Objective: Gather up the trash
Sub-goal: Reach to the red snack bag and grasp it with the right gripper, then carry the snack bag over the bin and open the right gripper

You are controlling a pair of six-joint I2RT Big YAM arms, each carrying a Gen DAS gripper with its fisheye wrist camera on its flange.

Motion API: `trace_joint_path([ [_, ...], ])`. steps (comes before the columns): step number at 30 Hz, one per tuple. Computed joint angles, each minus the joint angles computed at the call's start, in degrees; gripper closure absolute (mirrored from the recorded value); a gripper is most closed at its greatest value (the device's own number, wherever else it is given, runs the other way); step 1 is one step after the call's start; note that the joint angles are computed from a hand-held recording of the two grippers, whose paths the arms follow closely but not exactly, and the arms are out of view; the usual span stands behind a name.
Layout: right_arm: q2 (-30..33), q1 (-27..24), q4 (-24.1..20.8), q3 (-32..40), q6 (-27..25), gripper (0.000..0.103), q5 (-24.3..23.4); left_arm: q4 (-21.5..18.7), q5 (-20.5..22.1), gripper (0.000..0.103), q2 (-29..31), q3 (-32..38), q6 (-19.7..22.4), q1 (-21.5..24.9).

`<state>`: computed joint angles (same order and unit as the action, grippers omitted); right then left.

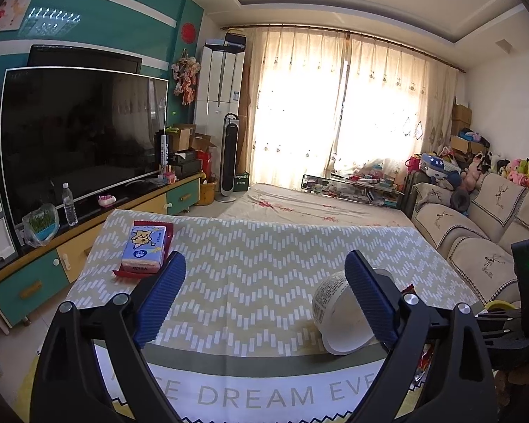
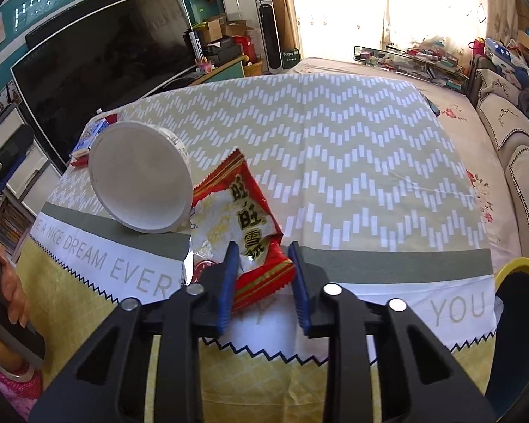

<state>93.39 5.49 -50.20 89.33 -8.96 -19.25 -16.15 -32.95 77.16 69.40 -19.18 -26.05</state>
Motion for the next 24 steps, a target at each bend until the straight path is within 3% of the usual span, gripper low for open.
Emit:
trace_joint_path([
  [9, -2.12, -0.68, 5.10, -1.80, 0.92, 0.091, 4.75, 1.16, -0.13, 0.012, 0.08, -0.28, 0.42, -0.19],
  [15, -4.73, -3.66, 8.08, -2.77, 4.07, 0.093, 2.54, 1.86, -0.04, 0.012, 0.03, -0.50, 0.97, -0.17],
  [19, -10.97, -7.03, 15.28, -7.86, 7.26, 0.093, 4.14, 1.60, 0.27, 0.012, 0.23, -0.43, 0.65, 0.14],
  [24, -16.14, -13.60, 22.65, -13.11, 11.92, 0.093, 12.15, 1.31, 0.03, 0.012, 0.23, -0.42, 0.52, 0.16],
])
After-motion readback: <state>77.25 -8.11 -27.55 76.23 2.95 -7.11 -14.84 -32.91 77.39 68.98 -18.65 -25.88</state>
